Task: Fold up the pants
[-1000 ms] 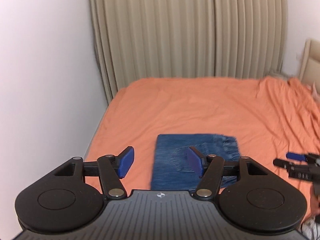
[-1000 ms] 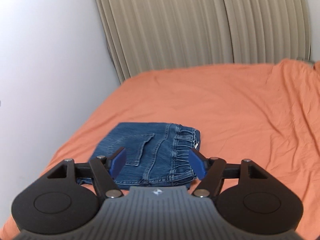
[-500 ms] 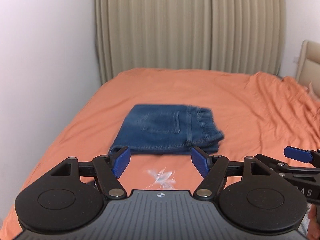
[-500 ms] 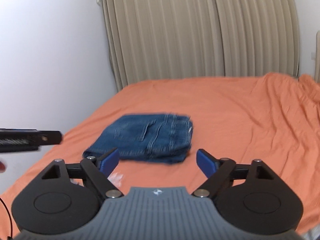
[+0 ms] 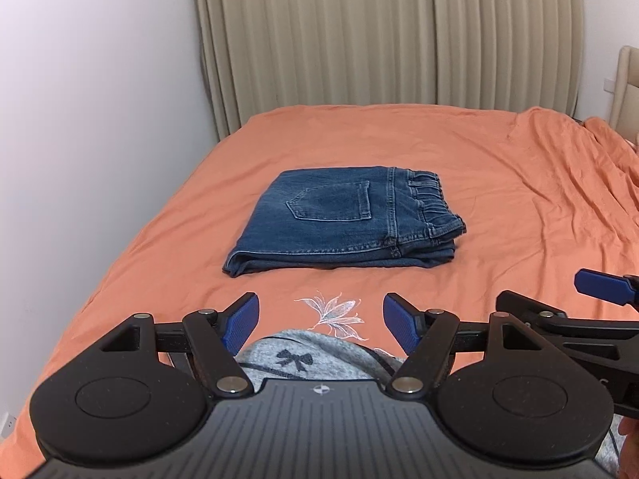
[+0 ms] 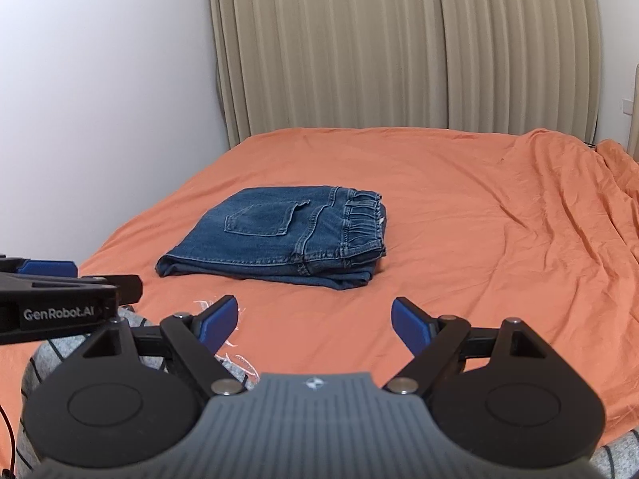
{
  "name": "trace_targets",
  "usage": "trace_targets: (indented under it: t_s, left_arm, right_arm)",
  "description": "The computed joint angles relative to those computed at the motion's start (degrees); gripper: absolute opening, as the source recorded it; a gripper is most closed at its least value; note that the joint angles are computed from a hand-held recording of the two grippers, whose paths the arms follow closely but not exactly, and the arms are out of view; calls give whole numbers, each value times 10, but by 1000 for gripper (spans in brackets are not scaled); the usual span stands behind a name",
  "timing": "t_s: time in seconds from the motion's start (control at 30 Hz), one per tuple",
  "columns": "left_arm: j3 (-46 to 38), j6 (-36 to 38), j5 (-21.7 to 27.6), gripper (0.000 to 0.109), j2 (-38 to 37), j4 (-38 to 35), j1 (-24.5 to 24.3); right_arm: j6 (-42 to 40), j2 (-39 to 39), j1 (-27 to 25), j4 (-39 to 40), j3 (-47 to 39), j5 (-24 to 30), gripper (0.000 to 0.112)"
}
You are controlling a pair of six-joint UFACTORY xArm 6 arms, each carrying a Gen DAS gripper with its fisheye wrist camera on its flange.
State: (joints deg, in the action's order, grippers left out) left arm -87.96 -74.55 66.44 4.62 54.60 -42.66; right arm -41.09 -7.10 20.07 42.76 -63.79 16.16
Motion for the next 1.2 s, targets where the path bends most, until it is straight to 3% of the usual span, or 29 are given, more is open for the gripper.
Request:
trace_targets:
  t_s: [1.2]
  left_arm:
    - [-11,12,-1,85,6,-10,-4]
  right_arm:
    - [29,7,-9,-20,-7,9,80]
